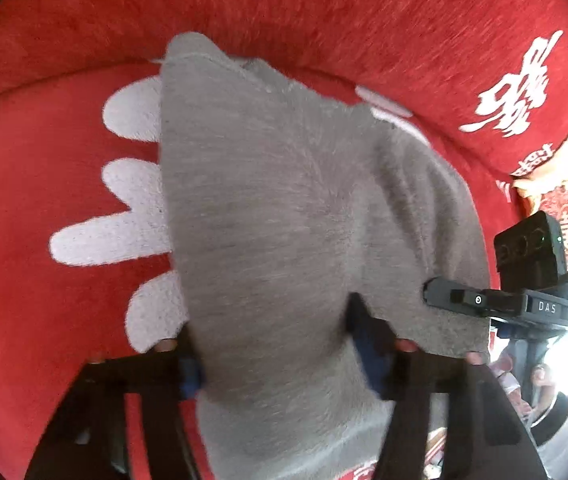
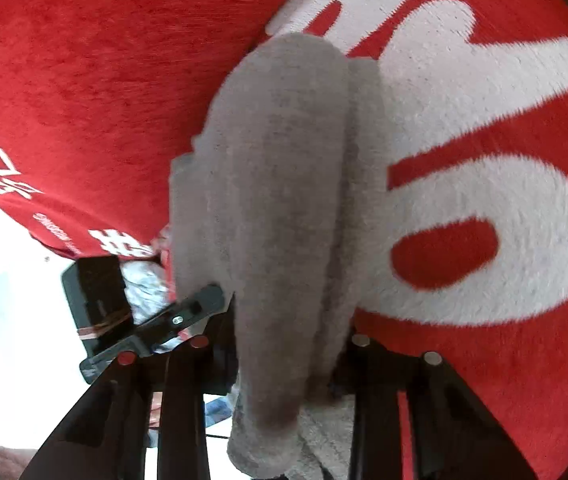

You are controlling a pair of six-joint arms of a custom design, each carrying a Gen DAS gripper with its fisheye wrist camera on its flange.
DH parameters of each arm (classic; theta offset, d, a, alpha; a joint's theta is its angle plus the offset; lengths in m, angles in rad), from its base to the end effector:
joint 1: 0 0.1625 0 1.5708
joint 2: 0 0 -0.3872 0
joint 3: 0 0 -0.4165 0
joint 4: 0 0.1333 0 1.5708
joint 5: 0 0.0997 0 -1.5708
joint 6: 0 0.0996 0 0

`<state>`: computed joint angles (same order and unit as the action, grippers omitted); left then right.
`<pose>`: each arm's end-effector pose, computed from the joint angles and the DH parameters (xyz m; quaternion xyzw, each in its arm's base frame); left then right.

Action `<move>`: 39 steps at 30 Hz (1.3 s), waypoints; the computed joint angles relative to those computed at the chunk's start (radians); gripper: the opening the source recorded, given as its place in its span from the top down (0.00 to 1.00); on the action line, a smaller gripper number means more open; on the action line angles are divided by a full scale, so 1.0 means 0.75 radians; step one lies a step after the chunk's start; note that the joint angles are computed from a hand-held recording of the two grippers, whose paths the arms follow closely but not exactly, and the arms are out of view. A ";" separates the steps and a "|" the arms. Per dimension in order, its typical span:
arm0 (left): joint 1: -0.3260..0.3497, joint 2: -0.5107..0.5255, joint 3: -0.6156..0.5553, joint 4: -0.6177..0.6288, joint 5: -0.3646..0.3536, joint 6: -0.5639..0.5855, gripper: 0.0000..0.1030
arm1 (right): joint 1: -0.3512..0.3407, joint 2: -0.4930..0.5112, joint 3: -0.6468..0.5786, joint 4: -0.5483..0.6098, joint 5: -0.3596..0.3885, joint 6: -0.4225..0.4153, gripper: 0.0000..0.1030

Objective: Fold small clothes

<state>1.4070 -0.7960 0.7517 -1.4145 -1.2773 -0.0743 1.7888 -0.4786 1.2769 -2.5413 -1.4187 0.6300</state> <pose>0.0335 -0.7914 0.3517 0.0524 0.9863 0.0376 0.1515 0.3070 -0.6996 -0.0374 0.1968 0.9737 -0.0470 0.1043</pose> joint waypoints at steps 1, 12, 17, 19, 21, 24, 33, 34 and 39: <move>-0.003 -0.006 -0.005 0.006 -0.017 0.007 0.53 | 0.011 -0.001 0.008 -0.039 0.018 0.012 0.69; 0.003 -0.106 -0.078 0.084 -0.140 0.085 0.59 | 0.130 0.052 -0.049 -0.179 0.092 0.125 0.69; 0.034 -0.190 -0.059 0.116 -0.113 0.111 0.59 | 0.158 0.056 -0.080 -0.129 0.126 0.115 0.69; 0.053 -0.226 -0.056 0.144 -0.090 0.117 0.59 | 0.169 0.094 -0.114 -0.120 0.145 0.122 0.69; 0.072 -0.258 -0.046 0.164 -0.065 0.115 0.59 | 0.174 0.122 -0.137 -0.117 0.163 0.129 0.69; 0.115 -0.294 -0.062 0.207 -0.033 0.122 0.59 | 0.202 0.209 -0.207 -0.119 0.191 0.163 0.69; 0.234 -0.356 0.031 0.187 0.146 0.098 0.56 | 0.259 0.418 -0.516 0.228 -0.035 0.212 0.63; 0.245 -0.369 0.040 0.168 0.133 0.097 0.56 | 0.267 0.416 -0.532 0.276 -0.079 0.211 0.62; 0.247 -0.438 0.079 0.081 0.238 0.109 0.56 | 0.332 0.404 -0.669 0.643 -0.420 0.201 0.61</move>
<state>1.5922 -1.1247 0.8111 -1.3540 -1.0985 0.0074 2.0376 -0.1754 0.7752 -2.0588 -1.7337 0.7804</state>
